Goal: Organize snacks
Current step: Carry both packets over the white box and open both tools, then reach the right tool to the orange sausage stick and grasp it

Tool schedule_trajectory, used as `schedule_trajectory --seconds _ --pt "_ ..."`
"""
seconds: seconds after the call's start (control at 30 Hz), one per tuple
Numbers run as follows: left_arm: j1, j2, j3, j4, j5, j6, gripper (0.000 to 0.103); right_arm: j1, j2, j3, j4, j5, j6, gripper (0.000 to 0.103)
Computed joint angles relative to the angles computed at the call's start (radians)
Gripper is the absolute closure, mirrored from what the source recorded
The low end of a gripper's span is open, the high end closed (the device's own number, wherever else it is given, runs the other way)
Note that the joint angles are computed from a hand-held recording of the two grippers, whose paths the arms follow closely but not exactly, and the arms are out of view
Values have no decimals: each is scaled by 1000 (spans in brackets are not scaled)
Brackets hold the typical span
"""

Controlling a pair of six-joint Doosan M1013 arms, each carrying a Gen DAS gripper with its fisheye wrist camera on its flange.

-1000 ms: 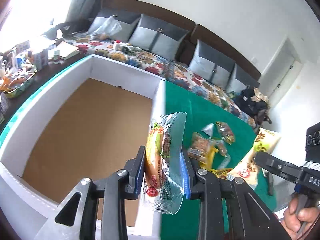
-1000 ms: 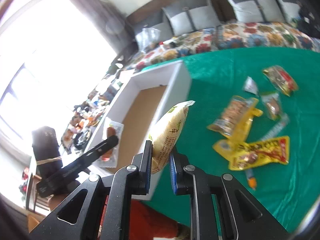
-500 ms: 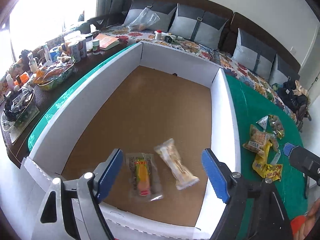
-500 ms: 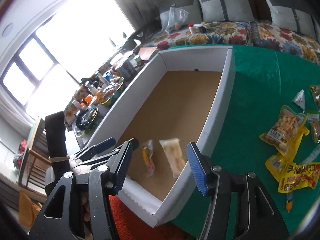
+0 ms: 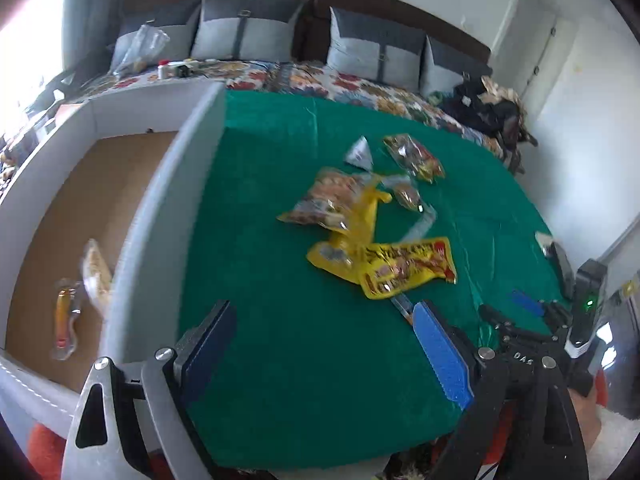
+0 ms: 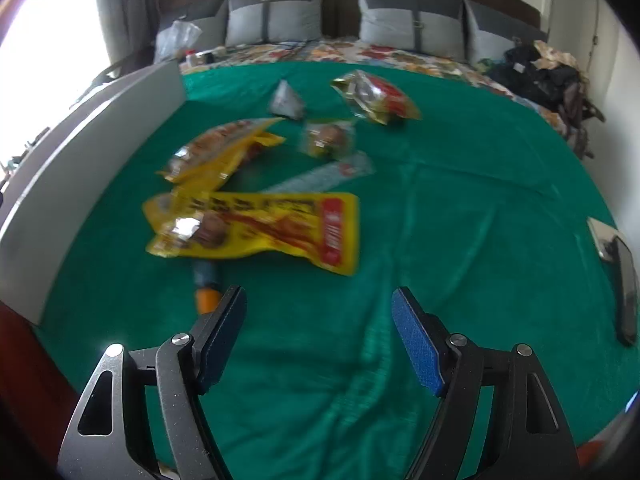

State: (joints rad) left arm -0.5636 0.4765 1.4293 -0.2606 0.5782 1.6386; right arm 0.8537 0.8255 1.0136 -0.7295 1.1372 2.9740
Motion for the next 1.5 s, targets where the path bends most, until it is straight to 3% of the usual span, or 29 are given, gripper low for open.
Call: schedule_trajectory --seconds 0.07,0.17,0.3,0.5,1.0,1.1,1.17,1.27,1.33,1.47,1.5 --pt "-27 28 -12 46 6 -27 14 9 -30 67 -33 11 70 25" --pt "-46 69 -23 98 5 -90 14 -2 -67 131 -10 -32 139 25" --pt "-48 95 -30 185 25 -173 14 -5 -66 129 -46 -30 140 25" --pt "-53 98 -6 307 15 -224 14 -21 -50 128 3 -82 109 25" --pt "-47 105 -10 333 42 -273 14 -18 -30 102 16 -77 53 21" --pt "-42 106 -12 327 46 -279 14 -15 -37 95 27 -202 11 21" --pt "-41 107 -14 336 48 -289 14 -21 -20 53 80 -278 -94 21" --pt "-43 105 -9 352 47 -292 14 -46 35 -62 256 -298 -310 28" --pt "-45 103 -4 371 46 -300 14 -62 93 -177 358 -230 -437 49" --pt "-41 100 2 373 42 -300 14 -74 193 -368 425 -93 -563 58" --pt "-41 100 2 374 43 -302 14 -71 205 -390 417 -73 -574 67"
